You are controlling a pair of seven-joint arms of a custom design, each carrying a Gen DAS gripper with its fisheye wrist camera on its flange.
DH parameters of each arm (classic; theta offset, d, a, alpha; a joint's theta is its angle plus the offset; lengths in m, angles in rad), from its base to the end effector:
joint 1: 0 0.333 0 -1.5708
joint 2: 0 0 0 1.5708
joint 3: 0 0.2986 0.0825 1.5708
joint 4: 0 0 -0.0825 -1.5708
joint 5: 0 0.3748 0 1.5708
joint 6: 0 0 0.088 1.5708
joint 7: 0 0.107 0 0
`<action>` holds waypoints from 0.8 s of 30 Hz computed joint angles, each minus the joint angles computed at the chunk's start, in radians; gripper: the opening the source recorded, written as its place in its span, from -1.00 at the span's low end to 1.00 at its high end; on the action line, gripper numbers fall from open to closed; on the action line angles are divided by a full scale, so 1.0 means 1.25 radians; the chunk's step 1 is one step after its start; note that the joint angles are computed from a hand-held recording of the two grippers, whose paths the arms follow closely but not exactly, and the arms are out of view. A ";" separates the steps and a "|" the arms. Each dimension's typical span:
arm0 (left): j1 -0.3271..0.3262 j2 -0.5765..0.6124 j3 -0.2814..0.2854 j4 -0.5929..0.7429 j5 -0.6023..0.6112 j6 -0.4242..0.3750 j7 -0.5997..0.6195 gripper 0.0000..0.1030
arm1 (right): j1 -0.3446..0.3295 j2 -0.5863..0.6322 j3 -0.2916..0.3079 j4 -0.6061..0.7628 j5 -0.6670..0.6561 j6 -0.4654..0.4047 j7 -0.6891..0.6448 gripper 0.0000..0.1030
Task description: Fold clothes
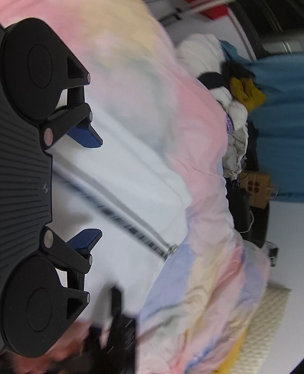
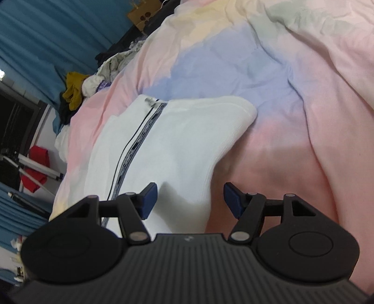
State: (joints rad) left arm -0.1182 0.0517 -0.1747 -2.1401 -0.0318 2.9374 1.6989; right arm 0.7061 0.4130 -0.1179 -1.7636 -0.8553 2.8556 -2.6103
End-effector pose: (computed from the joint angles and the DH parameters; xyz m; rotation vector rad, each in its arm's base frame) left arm 0.5637 -0.1665 0.4575 -1.4306 2.1317 -0.7895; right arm 0.5338 0.4161 0.3842 -0.9430 2.1331 -0.1628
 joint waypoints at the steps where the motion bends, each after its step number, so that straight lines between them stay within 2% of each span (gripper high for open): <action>1: -0.001 0.051 -0.002 0.061 0.006 -0.014 0.016 0.51 | 0.002 0.002 -0.006 0.001 -0.004 0.001 0.013 0.30; 3: -0.005 0.151 -0.004 0.184 0.031 -0.044 0.047 0.49 | 0.011 0.010 -0.028 0.001 -0.030 0.029 0.062 0.49; 7: -0.026 0.338 0.001 0.430 0.073 -0.102 0.067 0.34 | 0.016 0.028 -0.049 0.010 -0.049 0.053 0.107 0.47; 9: -0.011 0.418 -0.030 0.551 0.047 -0.182 0.110 0.11 | 0.019 0.038 -0.058 0.015 -0.052 0.065 0.121 0.47; 10: -0.012 0.443 -0.036 0.587 0.043 -0.207 0.130 0.10 | 0.022 0.042 -0.064 0.017 -0.055 0.069 0.130 0.47; 11: -0.016 0.467 -0.036 0.620 0.043 -0.229 0.145 -0.03 | 0.026 0.046 -0.071 0.019 -0.058 0.073 0.138 0.47; 13: -0.039 0.481 -0.012 0.634 0.064 -0.228 0.138 -0.34 | 0.033 0.050 -0.082 0.021 -0.062 0.078 0.152 0.47; 14: -0.048 0.485 -0.001 0.637 0.074 -0.226 0.130 -0.64 | 0.036 0.052 -0.087 0.022 -0.065 0.080 0.159 0.47; 15: -0.058 0.486 0.012 0.637 0.084 -0.220 0.111 -0.85 | 0.039 0.054 -0.092 0.023 -0.067 0.081 0.167 0.47; 18: -0.046 0.453 0.007 0.593 0.077 -0.178 0.096 -0.93 | 0.045 0.055 -0.097 0.026 -0.073 0.079 0.175 0.49; 21: -0.056 0.408 0.030 0.555 0.097 -0.136 0.051 -0.94 | 0.044 0.051 -0.091 0.026 -0.077 0.074 0.167 0.49; 24: -0.082 0.394 0.072 0.569 0.148 -0.106 -0.012 -0.94 | 0.042 0.047 -0.084 0.028 -0.083 0.072 0.155 0.50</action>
